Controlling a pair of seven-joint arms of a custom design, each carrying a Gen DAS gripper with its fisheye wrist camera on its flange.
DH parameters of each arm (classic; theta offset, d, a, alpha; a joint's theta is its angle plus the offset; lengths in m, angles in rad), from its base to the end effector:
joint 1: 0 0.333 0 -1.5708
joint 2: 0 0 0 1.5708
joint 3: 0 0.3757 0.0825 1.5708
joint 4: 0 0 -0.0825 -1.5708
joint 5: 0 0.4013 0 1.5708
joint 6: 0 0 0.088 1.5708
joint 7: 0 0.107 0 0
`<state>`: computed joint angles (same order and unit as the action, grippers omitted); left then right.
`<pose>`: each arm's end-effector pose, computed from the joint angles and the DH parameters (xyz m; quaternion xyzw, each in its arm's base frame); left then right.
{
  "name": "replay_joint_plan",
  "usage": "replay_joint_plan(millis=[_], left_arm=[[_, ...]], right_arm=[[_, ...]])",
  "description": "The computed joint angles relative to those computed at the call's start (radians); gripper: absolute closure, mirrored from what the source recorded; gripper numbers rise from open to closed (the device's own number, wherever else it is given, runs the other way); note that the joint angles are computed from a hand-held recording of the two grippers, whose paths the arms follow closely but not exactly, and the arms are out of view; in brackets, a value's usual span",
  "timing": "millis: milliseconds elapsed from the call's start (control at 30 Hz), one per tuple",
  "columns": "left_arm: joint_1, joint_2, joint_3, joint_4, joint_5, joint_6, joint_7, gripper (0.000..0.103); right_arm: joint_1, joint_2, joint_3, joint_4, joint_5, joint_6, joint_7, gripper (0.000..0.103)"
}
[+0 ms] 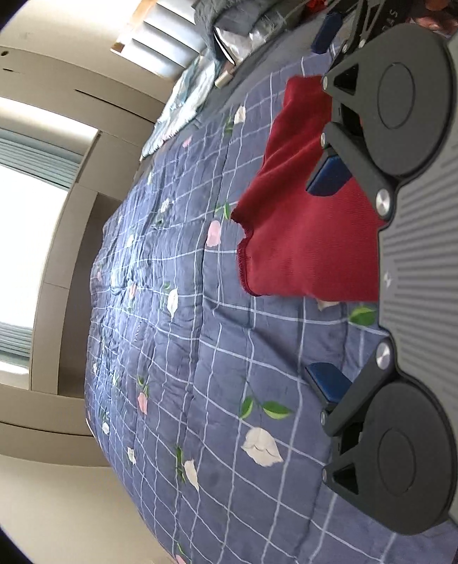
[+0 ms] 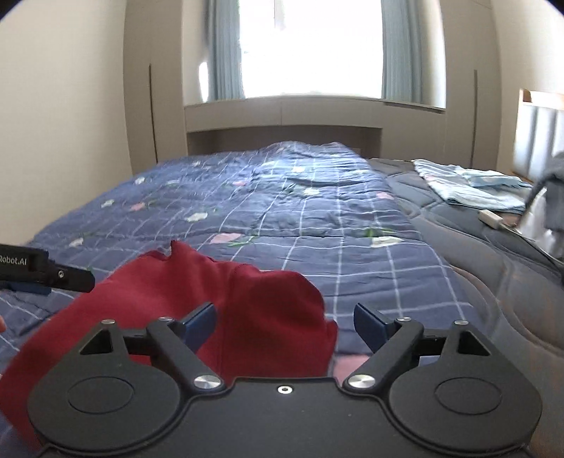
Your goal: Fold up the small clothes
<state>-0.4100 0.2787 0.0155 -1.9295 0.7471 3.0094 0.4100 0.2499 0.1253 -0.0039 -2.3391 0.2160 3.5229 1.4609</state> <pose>0.6090 -0.3084 0.4719 -0.6650 0.6256 -0.3610 0.1899 0.5677 0.1158 0.4569 -0.6439 0.5772 -0.3182 0.3886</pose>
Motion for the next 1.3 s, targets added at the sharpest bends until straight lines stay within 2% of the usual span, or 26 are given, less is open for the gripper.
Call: replay_joint_plan(millis=[233,333,400,500,567,600,733,833,933,1000,1133,1167,1233,1267,1300], left_arm=[[-0.014,0.053,0.000,0.054,-0.006,-0.038,0.045,0.001],[-0.031,0.071,0.013,0.075,0.006,-0.057,0.040,0.000],[-0.041,0.083,0.019,0.090,0.018,-0.072,0.031,0.000],[-0.015,0.102,-0.017,0.108,-0.026,-0.091,0.081,0.001],[-0.004,0.115,-0.034,0.116,-0.066,-0.101,0.115,0.001],[-0.009,0.119,-0.027,0.115,-0.069,-0.094,0.115,0.001],[-0.030,0.125,0.005,0.099,-0.075,-0.051,0.089,0.000],[-0.013,0.130,-0.008,0.087,-0.126,-0.021,0.116,0.000],[0.006,0.136,-0.021,0.072,-0.196,0.020,0.156,0.000],[-0.004,0.137,-0.006,0.059,-0.226,0.047,0.168,0.000],[-0.072,0.134,0.069,0.047,-0.241,0.073,0.167,0.000],[-0.070,0.132,0.067,0.044,-0.252,0.076,0.178,0.000],[-0.032,0.120,0.023,0.034,-0.297,0.078,0.226,0.001],[-0.025,0.111,0.014,0.029,-0.316,0.074,0.241,0.000],[-0.040,0.096,0.030,0.020,-0.320,0.070,0.239,0.000]], right_arm=[[0.082,0.080,-0.071,0.085,0.145,-0.007,-0.130,0.016],[0.202,0.116,-0.171,0.122,0.335,-0.002,-0.258,0.017],[0.227,0.138,-0.194,0.140,0.408,0.004,-0.302,0.017],[0.292,0.182,-0.252,0.178,0.556,0.007,-0.399,0.018],[0.229,0.187,-0.203,0.180,0.532,-0.026,-0.349,0.018],[0.222,0.189,-0.199,0.181,0.522,-0.031,-0.336,0.017],[0.276,0.204,-0.251,0.190,0.543,-0.035,-0.349,0.015],[0.308,0.217,-0.285,0.201,0.572,-0.042,-0.356,0.011],[0.313,0.220,-0.289,0.201,0.575,-0.039,-0.346,0.009],[0.314,0.219,-0.288,0.196,0.574,-0.031,-0.346,0.008],[0.312,0.221,-0.285,0.199,0.585,-0.028,-0.348,0.004],[0.290,0.218,-0.267,0.196,0.569,-0.025,-0.334,0.003],[0.243,0.209,-0.224,0.184,0.528,-0.017,-0.292,0.002],[0.189,0.197,-0.175,0.168,0.473,-0.002,-0.242,0.002],[0.143,0.184,-0.135,0.150,0.422,0.012,-0.195,0.002]])
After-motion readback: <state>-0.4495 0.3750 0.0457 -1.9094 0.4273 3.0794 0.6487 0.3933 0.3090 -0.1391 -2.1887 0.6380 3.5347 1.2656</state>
